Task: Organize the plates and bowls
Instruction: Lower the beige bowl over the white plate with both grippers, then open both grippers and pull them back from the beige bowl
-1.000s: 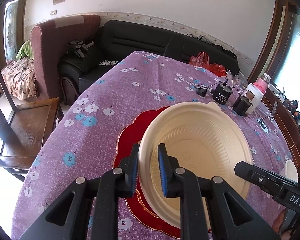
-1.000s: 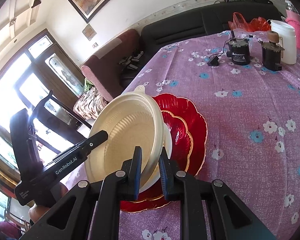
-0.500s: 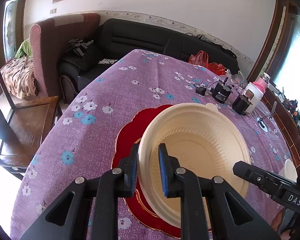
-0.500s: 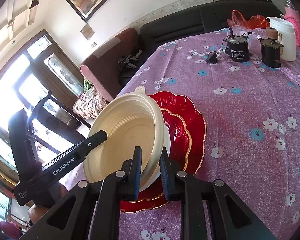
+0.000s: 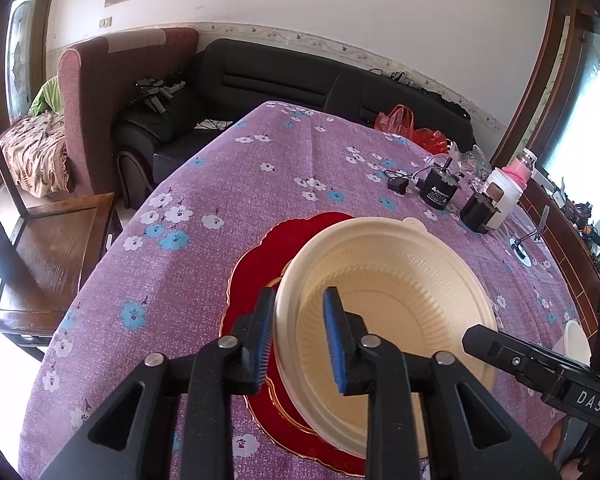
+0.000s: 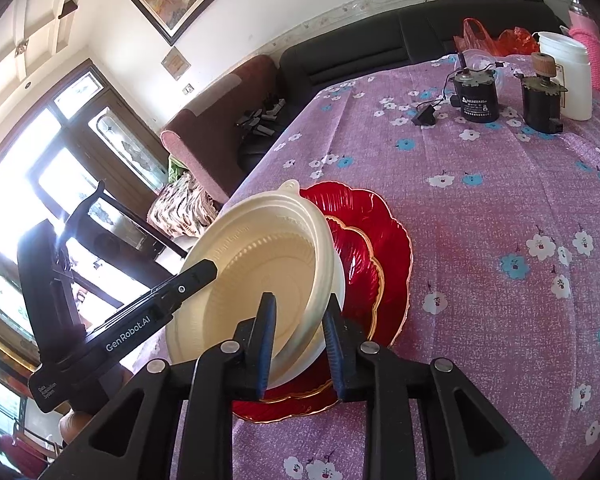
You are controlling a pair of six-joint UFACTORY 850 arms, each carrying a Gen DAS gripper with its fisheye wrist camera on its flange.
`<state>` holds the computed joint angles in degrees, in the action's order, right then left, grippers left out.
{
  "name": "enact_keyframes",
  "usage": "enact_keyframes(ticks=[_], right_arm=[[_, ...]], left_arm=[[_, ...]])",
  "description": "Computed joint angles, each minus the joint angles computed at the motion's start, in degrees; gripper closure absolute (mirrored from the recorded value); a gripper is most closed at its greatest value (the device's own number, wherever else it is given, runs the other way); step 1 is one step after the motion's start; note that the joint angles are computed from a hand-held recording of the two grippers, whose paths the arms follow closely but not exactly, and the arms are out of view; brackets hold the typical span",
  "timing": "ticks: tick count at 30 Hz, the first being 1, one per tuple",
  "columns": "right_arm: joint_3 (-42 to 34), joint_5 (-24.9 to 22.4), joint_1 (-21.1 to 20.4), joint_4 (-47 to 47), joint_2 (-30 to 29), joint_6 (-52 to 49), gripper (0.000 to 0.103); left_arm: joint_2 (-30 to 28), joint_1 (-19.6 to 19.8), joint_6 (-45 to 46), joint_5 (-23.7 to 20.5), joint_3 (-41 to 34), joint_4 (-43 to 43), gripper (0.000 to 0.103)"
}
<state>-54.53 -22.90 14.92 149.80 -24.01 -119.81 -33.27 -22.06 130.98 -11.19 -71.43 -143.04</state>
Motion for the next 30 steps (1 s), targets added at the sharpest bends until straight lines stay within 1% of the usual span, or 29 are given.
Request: enact_keyframes(ticks=[1, 3, 7, 11, 18, 20, 23, 25, 28, 29, 30], right_arm=[[0.2, -0.1, 0.0, 0.2, 0.2, -0.1, 0.074], [0.5, -0.5, -0.1, 0.9, 0.4, -0.6, 0.064], [1.2, -1.0, -0.3, 2.0, 1.1, -1.5, 0.063], [1.7, -1.8, -0.8, 2.7, 1.6, -1.8, 0.063], [3.3, -3.0, -1.7, 4.8, 3.1, -2.7, 0.063], [3.8, -3.7, -2.1, 4.8, 3.5, -2.4, 0.063], [4.7, -4.1, -2.5, 5.9, 4.5, -3.0, 0.063], [5.4, -4.4, -2.8, 6.5, 5.3, -3.1, 0.063], [6.5, -4.2, -2.9, 7.0, 6.8, -3.1, 0.063], [7.2, -3.9, -2.6, 8.1, 7.7, -4.1, 0.060], [7.9, -3.7, -2.3, 9.9, 8.6, -5.9, 0.053]], left_arm=[[0.1, 0.0, 1.1, -0.1, 0.1, -1.3, 0.070], [0.2, 0.0, 3.0, -0.3, 0.2, -3.4, 0.069], [0.3, 0.1, 3.5, -0.5, 0.4, -4.4, 0.069], [0.5, 0.2, 6.6, -0.8, 0.7, -7.8, 0.069], [1.5, -0.2, 17.8, -0.8, 1.8, -19.3, 0.069], [2.6, -0.4, 24.6, -1.3, 2.9, -26.0, 0.069], [4.8, -0.5, 30.0, -2.5, 5.0, -31.0, 0.069], [6.4, -0.7, 32.7, -3.1, 6.6, -33.3, 0.064], [8.7, -1.1, 36.1, -3.8, 9.0, -35.5, 0.060], [9.5, -1.3, 36.6, -3.9, 9.7, -35.7, 0.060], [10.2, -1.6, 37.0, -4.0, 10.5, -35.8, 0.059]])
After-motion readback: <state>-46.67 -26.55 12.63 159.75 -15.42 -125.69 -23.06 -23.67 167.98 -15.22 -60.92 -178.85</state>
